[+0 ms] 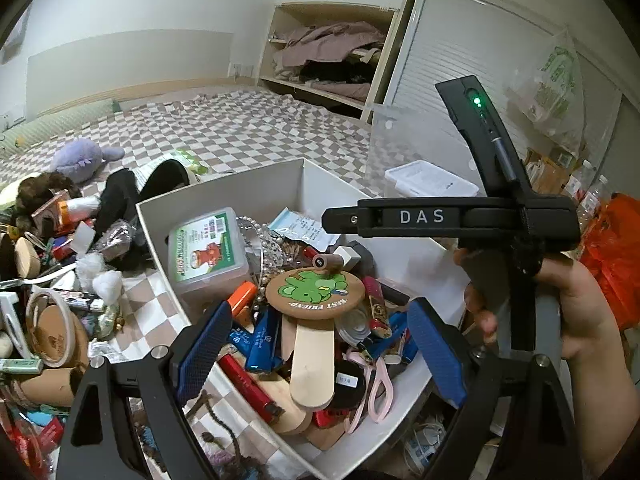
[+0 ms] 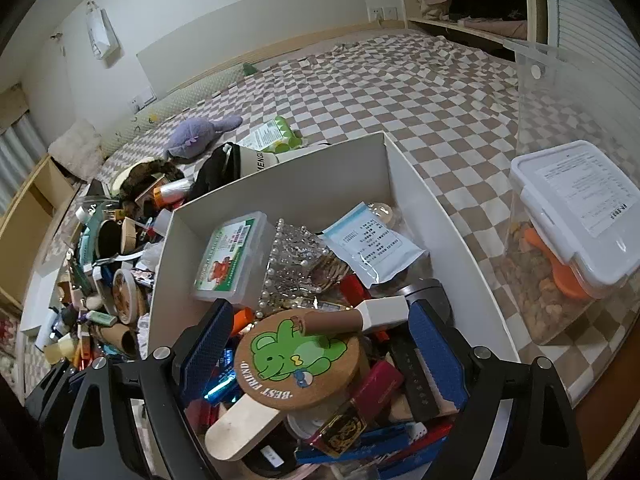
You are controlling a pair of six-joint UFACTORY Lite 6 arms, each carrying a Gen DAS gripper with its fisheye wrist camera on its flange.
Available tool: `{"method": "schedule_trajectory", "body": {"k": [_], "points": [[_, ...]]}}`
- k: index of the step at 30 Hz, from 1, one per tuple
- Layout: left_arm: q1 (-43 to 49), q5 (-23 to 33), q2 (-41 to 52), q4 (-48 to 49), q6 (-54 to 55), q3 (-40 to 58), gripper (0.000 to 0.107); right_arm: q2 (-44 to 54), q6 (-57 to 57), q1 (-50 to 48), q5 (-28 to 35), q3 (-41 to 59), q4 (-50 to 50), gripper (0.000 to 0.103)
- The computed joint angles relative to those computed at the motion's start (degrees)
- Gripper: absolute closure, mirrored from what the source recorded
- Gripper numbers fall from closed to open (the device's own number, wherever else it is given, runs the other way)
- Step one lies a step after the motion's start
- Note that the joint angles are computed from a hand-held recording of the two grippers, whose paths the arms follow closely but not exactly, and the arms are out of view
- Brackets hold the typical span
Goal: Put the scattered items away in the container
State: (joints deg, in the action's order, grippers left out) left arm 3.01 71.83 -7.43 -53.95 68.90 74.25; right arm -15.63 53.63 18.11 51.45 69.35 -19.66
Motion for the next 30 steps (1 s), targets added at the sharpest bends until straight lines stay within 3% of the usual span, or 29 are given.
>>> {"method": "schedule_trajectory", "body": {"k": [5,8,30], "points": [[4.97,2.63,-1.05,-0.48,1.20,1.14,0.017,-0.03,3.02,3.05,1.53,1.94,-2.55,0.013],[8.62,3.99,-1.06,-1.72,1.93,1.79,0.006,0.67,5.45,5.92,2.98,3.95,-5.16,0.004],[31.30,11.06,6.22,-3.64,6.75,12.75,0.004,15.01,17.01,28.64,11.88,27.60,-21.54,0.000]]}}
